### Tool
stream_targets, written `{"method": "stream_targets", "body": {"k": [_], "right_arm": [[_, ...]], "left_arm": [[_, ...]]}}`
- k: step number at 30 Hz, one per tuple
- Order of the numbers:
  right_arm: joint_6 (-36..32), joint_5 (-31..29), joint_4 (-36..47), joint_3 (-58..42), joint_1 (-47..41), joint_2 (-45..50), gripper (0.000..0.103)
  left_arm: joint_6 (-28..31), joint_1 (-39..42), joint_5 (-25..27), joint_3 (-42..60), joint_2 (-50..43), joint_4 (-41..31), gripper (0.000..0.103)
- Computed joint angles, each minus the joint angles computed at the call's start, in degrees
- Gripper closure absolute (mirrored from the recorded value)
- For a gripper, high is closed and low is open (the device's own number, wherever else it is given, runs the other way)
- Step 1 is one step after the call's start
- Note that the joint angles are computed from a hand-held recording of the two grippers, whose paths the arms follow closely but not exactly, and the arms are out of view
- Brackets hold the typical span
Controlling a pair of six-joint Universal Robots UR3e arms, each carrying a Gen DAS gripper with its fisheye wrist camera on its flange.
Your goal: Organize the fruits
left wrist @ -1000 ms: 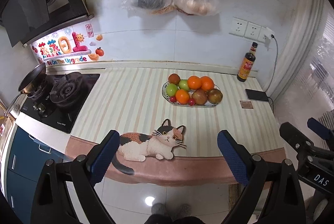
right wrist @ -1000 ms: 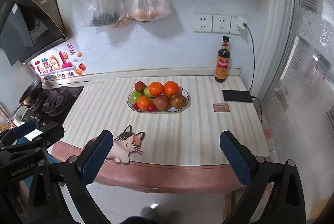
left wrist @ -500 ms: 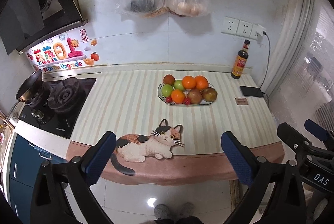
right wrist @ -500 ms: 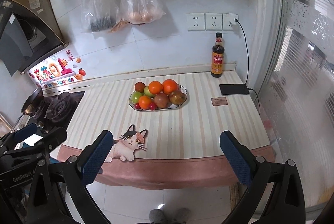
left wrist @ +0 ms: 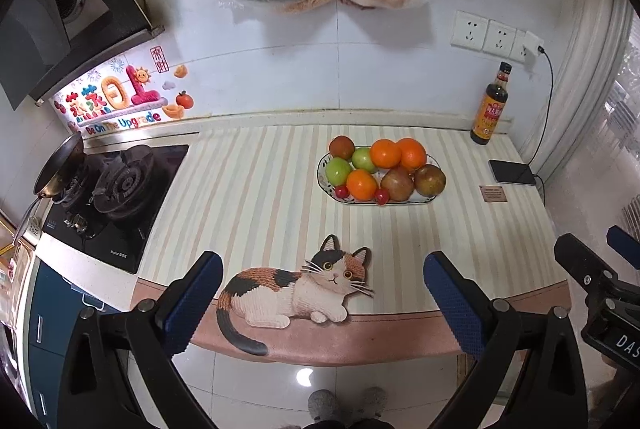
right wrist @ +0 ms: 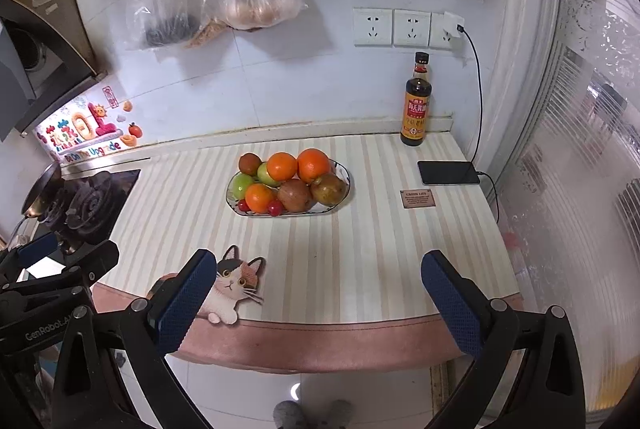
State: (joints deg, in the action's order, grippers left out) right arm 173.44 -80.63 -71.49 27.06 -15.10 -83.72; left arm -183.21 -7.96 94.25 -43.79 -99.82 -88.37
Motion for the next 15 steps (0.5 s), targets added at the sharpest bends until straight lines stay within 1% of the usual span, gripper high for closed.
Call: {"method": "stream_targets", "body": {"k": [6,15], "right_arm": [[0.69,-2.00,-2.06,0.30,1.32,2.57,0.000],[0.59,-2.26,-2.04,-1.13,1.23,4.27,0.000]], "left_arm": [[-0.89,0.06,0.44,1.55,-2.34,-0.06,0.000],[-0.67,0.58,-0.13,1.58,-3.05,0.10,0.000]]}}
